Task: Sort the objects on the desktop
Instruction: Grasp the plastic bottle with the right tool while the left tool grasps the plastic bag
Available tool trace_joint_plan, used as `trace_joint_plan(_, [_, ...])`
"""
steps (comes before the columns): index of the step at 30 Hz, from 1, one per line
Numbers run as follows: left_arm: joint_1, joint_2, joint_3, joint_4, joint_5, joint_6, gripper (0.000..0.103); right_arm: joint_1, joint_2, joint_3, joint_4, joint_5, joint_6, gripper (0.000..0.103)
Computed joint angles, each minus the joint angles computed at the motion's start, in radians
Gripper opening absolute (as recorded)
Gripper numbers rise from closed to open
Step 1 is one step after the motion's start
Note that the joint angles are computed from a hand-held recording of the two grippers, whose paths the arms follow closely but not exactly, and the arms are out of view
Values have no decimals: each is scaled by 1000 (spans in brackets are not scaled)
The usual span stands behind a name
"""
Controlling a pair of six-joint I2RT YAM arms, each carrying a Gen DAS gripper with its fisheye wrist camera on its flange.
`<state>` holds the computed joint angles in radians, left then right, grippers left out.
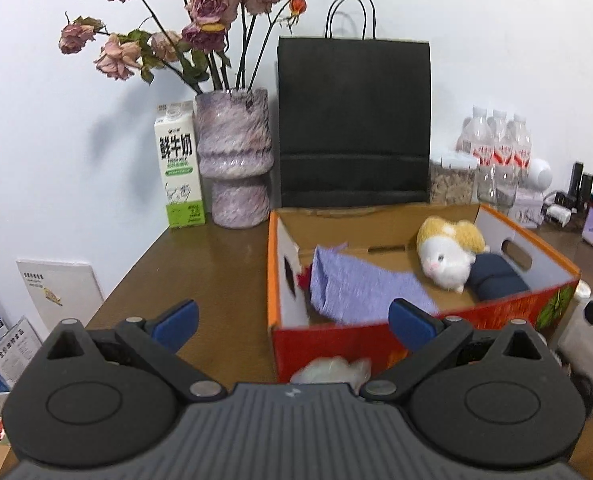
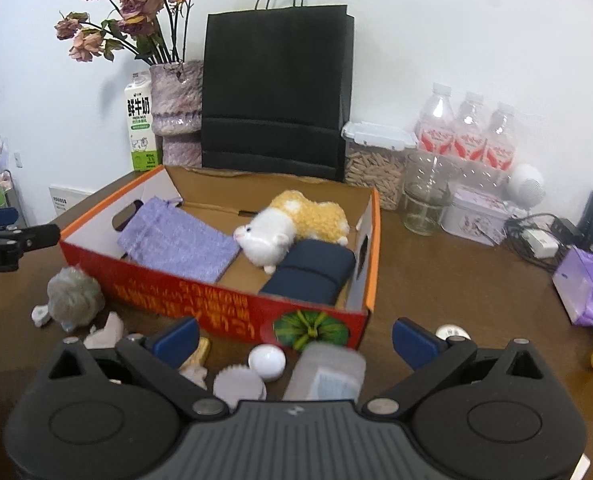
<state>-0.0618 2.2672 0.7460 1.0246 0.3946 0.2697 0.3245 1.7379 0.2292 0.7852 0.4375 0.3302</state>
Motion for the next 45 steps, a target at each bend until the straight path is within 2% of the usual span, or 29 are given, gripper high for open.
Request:
trace_joint_plan(5, [29,26,-21,-9,-3,43,103,65,52,-49,54,59,84,103])
trace_joint_plan(17, [44,80,-21,-49,-3,37,103,176,308,-93,275,167,277,103])
trace_joint_plan(27, [7,96,-7,-48,-26,24,103,154,412,-63,368,165,254,102])
trace_joint_plan(33, [-37,121,20,-25,-58,7,103,99,458,-38,414,124,216,86])
trace_joint_plan(34, [-39,124,25,-27,-54,7,102,87,463,-35,423,115,207,83])
trace_joint_plan(37, [-52,134,40,-32,-56,5,99,69,480,-29,449,105,192,82])
trace_joint_plan(41, [-63,145,61,-50,-70,0,89,47,499,-26,476,89,188,68])
trace_joint_plan(44, [-66,151,75,-65,-69,-2,75,41,514,-27,502,84,187,61])
trace_joint_plan(45, [-66,151,78,-74,-66,1,67,40,517,-28,507,83,188,60])
